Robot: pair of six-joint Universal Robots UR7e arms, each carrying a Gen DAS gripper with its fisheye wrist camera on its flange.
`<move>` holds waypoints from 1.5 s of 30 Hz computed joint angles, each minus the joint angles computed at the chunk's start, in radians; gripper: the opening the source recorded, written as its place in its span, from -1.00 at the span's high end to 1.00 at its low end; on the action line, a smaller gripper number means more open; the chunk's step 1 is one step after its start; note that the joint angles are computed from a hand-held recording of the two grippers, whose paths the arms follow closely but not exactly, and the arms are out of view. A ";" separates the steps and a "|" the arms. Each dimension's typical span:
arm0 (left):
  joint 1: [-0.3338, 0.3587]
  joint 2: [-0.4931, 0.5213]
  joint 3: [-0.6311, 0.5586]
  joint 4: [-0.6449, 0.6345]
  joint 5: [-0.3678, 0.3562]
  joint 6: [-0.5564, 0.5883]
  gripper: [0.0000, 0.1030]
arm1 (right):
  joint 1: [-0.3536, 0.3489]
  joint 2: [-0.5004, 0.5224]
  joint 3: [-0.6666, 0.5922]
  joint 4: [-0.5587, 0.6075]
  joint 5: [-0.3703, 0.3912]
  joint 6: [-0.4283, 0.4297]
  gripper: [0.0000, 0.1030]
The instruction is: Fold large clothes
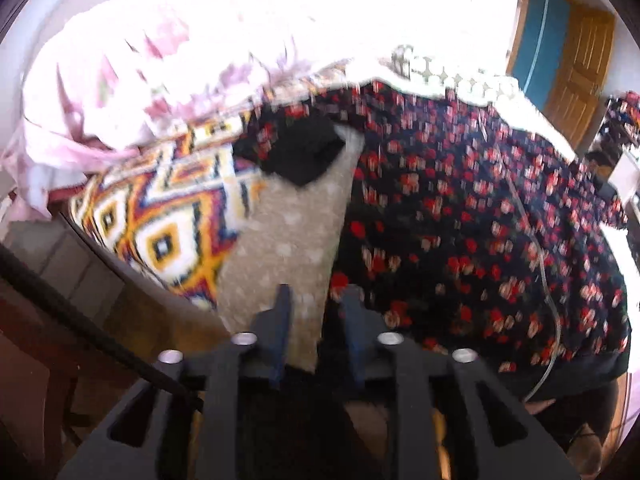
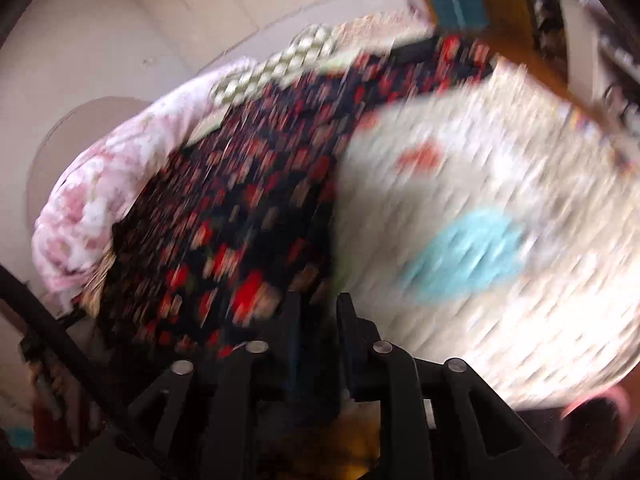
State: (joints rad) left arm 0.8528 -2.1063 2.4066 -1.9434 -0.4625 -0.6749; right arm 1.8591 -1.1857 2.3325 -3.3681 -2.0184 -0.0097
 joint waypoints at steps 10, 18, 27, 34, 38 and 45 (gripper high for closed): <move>-0.009 0.264 0.006 -0.450 -0.048 0.217 -0.33 | -0.032 0.331 -0.563 -0.085 -0.436 -0.474 -0.28; 0.035 0.408 -0.031 -0.489 -0.048 0.239 -0.33 | -0.084 0.690 -1.097 -0.193 -0.636 -1.019 -0.33; 0.092 0.511 -0.077 -0.594 -0.111 0.297 -0.33 | -0.176 0.381 -0.901 0.064 -0.501 -0.391 0.84; 0.095 0.566 -0.091 -0.643 -0.159 0.306 -0.33 | -0.342 0.051 -0.589 0.138 -0.361 0.120 0.81; 0.074 0.569 -0.089 -0.627 -0.142 0.287 -0.33 | -0.399 -0.020 -0.514 0.148 -0.307 0.259 0.77; 0.073 0.572 -0.097 -0.611 -0.140 0.277 -0.34 | -0.479 -0.173 -0.310 0.079 0.157 0.306 0.24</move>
State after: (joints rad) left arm 0.9262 -1.5342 2.3092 -2.5542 -0.6027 -0.3981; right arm 1.3797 -1.3591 2.0228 -3.2890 -1.8612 0.2965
